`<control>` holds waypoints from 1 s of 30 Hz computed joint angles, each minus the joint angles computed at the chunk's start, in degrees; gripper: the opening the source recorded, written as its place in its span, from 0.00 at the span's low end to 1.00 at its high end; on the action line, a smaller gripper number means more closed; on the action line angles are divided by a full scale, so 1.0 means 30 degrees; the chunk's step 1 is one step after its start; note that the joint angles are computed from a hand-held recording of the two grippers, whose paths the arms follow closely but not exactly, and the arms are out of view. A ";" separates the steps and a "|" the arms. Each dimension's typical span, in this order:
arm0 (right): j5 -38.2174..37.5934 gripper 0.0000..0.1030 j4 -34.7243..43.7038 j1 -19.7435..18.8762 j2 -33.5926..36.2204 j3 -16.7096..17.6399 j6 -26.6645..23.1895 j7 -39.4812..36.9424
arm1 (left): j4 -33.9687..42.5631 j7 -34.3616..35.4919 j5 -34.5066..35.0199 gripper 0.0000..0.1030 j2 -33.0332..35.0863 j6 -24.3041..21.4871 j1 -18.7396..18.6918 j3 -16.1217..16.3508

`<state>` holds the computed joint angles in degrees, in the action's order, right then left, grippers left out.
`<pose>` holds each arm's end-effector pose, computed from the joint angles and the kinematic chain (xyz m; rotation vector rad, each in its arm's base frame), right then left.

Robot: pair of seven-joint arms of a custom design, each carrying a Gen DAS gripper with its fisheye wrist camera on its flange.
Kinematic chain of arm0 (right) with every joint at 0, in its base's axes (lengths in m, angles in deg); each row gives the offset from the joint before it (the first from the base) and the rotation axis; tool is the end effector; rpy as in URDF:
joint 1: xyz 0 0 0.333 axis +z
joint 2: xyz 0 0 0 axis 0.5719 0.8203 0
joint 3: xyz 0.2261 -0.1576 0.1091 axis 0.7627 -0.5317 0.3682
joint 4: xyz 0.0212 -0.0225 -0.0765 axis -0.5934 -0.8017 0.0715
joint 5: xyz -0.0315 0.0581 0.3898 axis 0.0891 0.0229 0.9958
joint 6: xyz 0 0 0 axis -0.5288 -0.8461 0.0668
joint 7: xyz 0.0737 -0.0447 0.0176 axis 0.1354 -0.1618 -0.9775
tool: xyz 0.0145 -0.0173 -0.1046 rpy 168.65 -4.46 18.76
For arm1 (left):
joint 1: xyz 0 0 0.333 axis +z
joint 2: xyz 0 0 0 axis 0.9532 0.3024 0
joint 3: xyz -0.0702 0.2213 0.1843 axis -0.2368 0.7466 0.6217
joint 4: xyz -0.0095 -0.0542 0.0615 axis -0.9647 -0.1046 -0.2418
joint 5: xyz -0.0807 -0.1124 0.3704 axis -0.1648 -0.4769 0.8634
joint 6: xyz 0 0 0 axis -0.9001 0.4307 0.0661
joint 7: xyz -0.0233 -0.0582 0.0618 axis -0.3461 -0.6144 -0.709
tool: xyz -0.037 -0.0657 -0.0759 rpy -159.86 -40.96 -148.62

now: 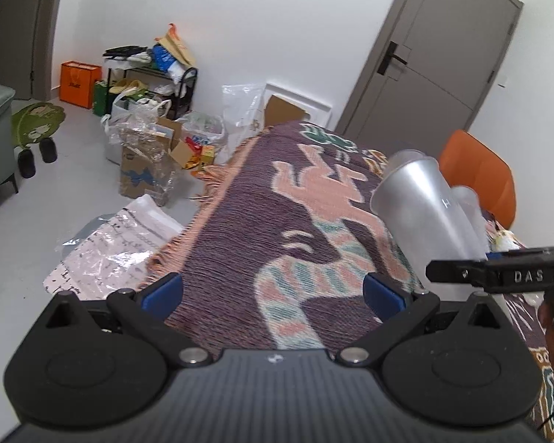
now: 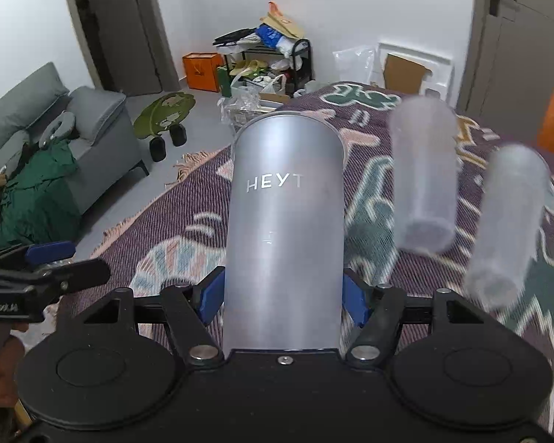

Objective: Flip cup upright
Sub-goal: 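Lift the HEYTEA cup with the right gripper and carry it toward the left gripper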

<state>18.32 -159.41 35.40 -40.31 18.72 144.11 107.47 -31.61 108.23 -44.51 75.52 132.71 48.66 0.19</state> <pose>0.7014 0.1400 0.3885 -2.0639 1.3249 -0.3825 0.5327 -0.2813 0.3407 -1.9120 1.5724 -1.1142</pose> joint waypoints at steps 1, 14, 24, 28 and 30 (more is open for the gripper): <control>0.0373 0.61 -0.0689 -0.0255 -0.0436 0.0176 0.0352 -0.0156 | -0.0068 -0.0032 0.0110 1.00 -0.0044 0.0035 -0.0067 -0.0049; 0.7449 0.61 -0.6087 -0.2107 -0.3738 0.0838 0.3109 -0.2665 | 0.1358 0.3169 -0.1356 1.00 0.0435 0.0071 -0.0867 -0.0948; 1.4218 0.61 -0.8091 -0.1885 -0.5136 0.0245 0.4223 -0.5940 | 0.2695 0.6621 -0.3068 1.00 0.1097 0.0509 -0.0442 -0.2585; 1.6255 0.61 -0.8682 -0.1294 -0.5636 -0.0388 0.4605 -0.6603 | 0.3203 0.7900 -0.3710 1.00 0.1375 0.0739 -0.0135 -0.3302; 1.7004 0.62 -0.8884 -0.0950 -0.5862 -0.0789 0.4514 -0.6531 | 0.3601 0.8680 -0.4082 1.00 0.1611 0.0925 0.0012 -0.3705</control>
